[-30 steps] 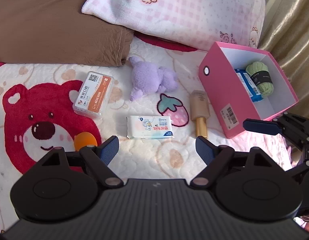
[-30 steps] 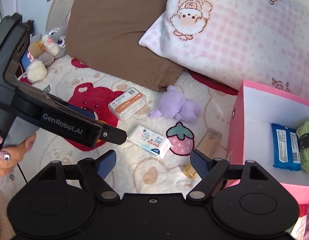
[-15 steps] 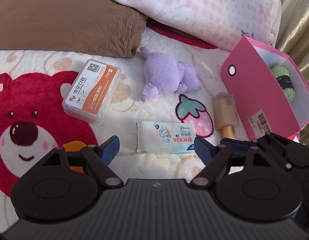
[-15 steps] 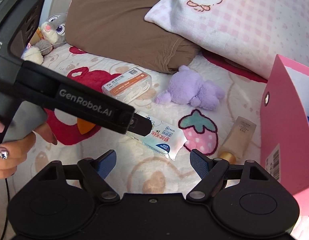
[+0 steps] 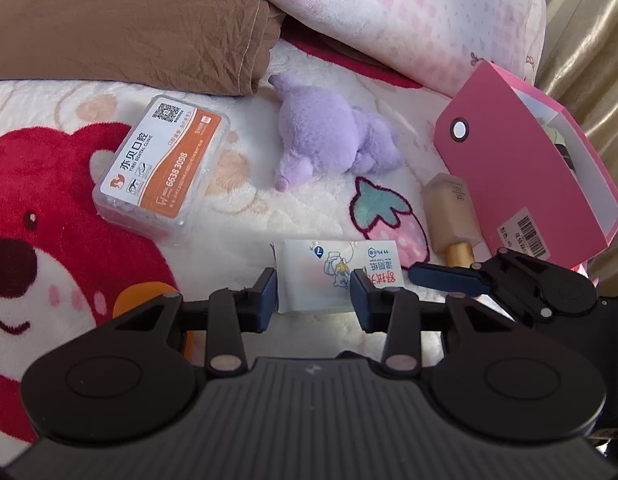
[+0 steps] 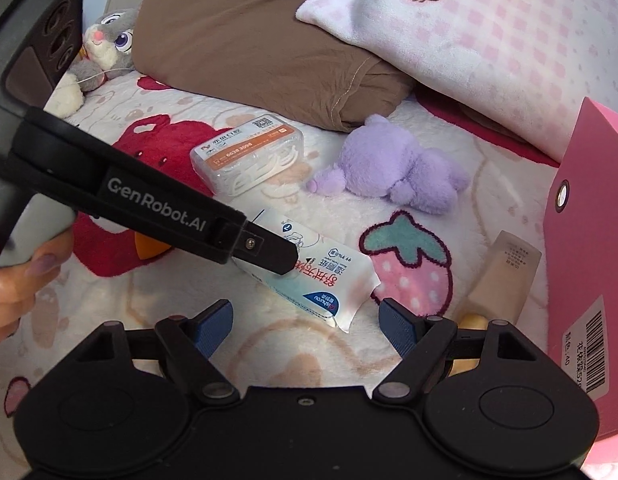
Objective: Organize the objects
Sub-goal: 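Move the left tool toward the white tissue pack, then close the left gripper on the white tissue pack and lift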
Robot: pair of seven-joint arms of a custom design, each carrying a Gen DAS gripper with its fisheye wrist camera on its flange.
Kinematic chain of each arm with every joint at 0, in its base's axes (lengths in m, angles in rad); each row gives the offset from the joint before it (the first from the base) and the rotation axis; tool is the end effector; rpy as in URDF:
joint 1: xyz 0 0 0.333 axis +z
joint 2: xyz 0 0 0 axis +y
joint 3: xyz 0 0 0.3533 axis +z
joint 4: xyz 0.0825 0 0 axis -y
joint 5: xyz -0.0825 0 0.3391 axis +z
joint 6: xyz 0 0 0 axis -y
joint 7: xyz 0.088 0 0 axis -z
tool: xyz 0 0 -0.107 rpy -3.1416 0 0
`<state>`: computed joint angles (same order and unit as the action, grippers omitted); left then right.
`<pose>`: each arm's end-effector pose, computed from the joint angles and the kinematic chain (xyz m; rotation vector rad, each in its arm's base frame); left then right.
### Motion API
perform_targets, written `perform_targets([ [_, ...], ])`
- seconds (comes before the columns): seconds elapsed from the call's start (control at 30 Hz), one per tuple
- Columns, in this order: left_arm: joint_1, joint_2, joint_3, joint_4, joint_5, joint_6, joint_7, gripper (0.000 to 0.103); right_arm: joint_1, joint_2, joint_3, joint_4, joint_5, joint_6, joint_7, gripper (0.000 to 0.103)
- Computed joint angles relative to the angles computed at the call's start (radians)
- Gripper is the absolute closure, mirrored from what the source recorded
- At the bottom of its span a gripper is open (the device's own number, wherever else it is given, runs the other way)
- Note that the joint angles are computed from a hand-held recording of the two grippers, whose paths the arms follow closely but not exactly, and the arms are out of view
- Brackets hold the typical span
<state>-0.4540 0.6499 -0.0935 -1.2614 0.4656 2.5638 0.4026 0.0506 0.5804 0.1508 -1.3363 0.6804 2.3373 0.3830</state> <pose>0.6581 -0.3815 0.4975 -2.2238 1.5503 -0.9441 0.7232 0.1263 0.4916 -2.2798 0.7107 -0.2458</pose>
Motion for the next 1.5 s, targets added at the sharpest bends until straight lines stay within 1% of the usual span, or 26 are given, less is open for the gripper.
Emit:
perform_targets([
  [0.03,0.013,-0.011,-0.016,-0.020,-0.024,0.013,-0.004,0.066,-0.007,0.001,0.005,0.002,0.005,-0.012,-0.010,0.021],
  [0.1,0.057,-0.046,-0.065,-0.108,-0.097,0.103,-0.019,0.066,-0.022,-0.004,0.015,0.002,0.017,-0.051,-0.035,0.022],
  [0.13,0.064,-0.062,-0.074,-0.146,-0.120,0.139,-0.032,0.066,-0.020,-0.017,0.010,-0.016,0.019,-0.044,-0.042,0.020],
  [0.2,0.071,-0.076,-0.089,-0.176,-0.152,0.153,-0.027,0.066,-0.018,-0.035,0.004,-0.037,0.015,-0.053,-0.056,0.020],
  [0.27,0.057,-0.079,-0.077,-0.175,-0.152,0.147,-0.032,0.066,-0.019,-0.050,0.000,-0.056,0.021,-0.061,-0.071,0.020],
  [0.3,0.062,-0.079,-0.083,-0.181,-0.165,0.159,-0.032,0.066,-0.016,-0.058,-0.005,-0.069,0.020,-0.057,-0.074,0.020],
  [0.33,0.078,-0.078,-0.103,-0.189,-0.191,0.174,-0.020,0.066,-0.010,-0.066,-0.011,-0.083,0.017,-0.044,-0.075,0.020],
  [0.4,0.142,-0.072,-0.188,-0.219,-0.296,0.224,0.055,0.064,0.004,-0.080,-0.023,-0.112,0.003,-0.013,-0.072,0.019],
  [0.43,0.150,-0.072,-0.199,-0.229,-0.318,0.232,0.052,0.064,0.011,-0.082,-0.030,-0.115,-0.012,-0.013,-0.062,0.016],
  [0.5,0.125,-0.074,-0.172,-0.234,-0.327,0.236,0.035,0.066,0.012,-0.085,-0.032,-0.122,-0.016,-0.011,-0.051,0.015],
  [0.53,0.103,-0.071,-0.150,-0.213,-0.309,0.205,0.036,0.066,0.014,-0.087,-0.031,-0.129,-0.015,-0.002,-0.051,0.013],
  [0.63,0.038,-0.060,-0.081,-0.145,-0.238,0.105,0.011,0.066,0.025,-0.091,-0.028,-0.160,-0.015,0.055,-0.061,0.012],
  [0.67,0.024,-0.058,-0.067,-0.131,-0.217,0.084,-0.002,0.066,0.022,-0.092,-0.023,-0.168,-0.005,0.069,-0.069,0.011],
  [0.7,0.011,-0.056,-0.052,-0.115,-0.197,0.057,-0.018,0.064,0.022,-0.093,-0.020,-0.172,0.001,0.079,-0.070,0.011],
  [0.73,0.006,-0.056,-0.044,-0.111,-0.183,0.048,-0.033,0.063,0.024,-0.093,-0.020,-0.173,0.003,0.086,-0.063,0.011],
  [0.77,0.006,-0.057,-0.042,-0.118,-0.172,0.059,-0.047,0.061,0.025,-0.092,-0.020,-0.173,0.004,0.090,-0.055,0.011],
  [0.8,0.004,-0.057,-0.034,-0.129,-0.156,0.080,-0.065,0.057,0.027,-0.092,-0.020,-0.174,0.004,0.095,-0.050,0.011],
  [0.87,-0.007,-0.048,-0.012,-0.144,-0.122,0.128,-0.114,0.055,0.029,-0.091,-0.017,-0.176,-0.001,0.103,-0.055,0.011],
  [0.9,-0.011,-0.048,-0.007,-0.141,-0.113,0.126,-0.134,0.055,0.032,-0.087,-0.021,-0.170,-0.011,0.100,-0.046,0.011],
  [0.93,-0.012,-0.047,-0.009,-0.129,-0.105,0.109,-0.135,0.056,0.030,-0.081,-0.021,-0.155,-0.012,0.081,-0.027,0.011],
  [1.0,-0.014,-0.046,-0.011,-0.117,-0.094,0.086,-0.148,0.066,0.017,-0.063,-0.021,-0.116,-0.003,0.035,0.017,0.012],
  [1.03,-0.005,-0.047,-0.022,-0.128,-0.098,0.109,-0.152,0.069,0.014,-0.060,-0.020,-0.111,-0.001,0.030,0.022,0.013],
  [1.17,-0.008,-0.047,-0.019,-0.130,-0.085,0.113,-0.178,0.071,0.012,-0.084,-0.011,-0.157,0.012,0.073,-0.025,0.020],
  [1.33,-0.012,-0.062,-0.035,-0.124,-0.081,0.077,-0.174,0.072,0.020,-0.123,-0.015,-0.208,0.015,0.111,-0.044,0.021],
  [1.43,-0.014,-0.067,-0.053,-0.101,-0.089,0.029,-0.149,0.072,0.020,-0.144,-0.027,-0.214,0.004,0.080,-0.016,0.021],
  [1.5,-0.001,-0.071,-0.082,-0.082,-0.108,-0.006,-0.086,0.072,0.017,-0.155,-0.035,-0.210,-0.005,0.045,0.002,0.021],
])
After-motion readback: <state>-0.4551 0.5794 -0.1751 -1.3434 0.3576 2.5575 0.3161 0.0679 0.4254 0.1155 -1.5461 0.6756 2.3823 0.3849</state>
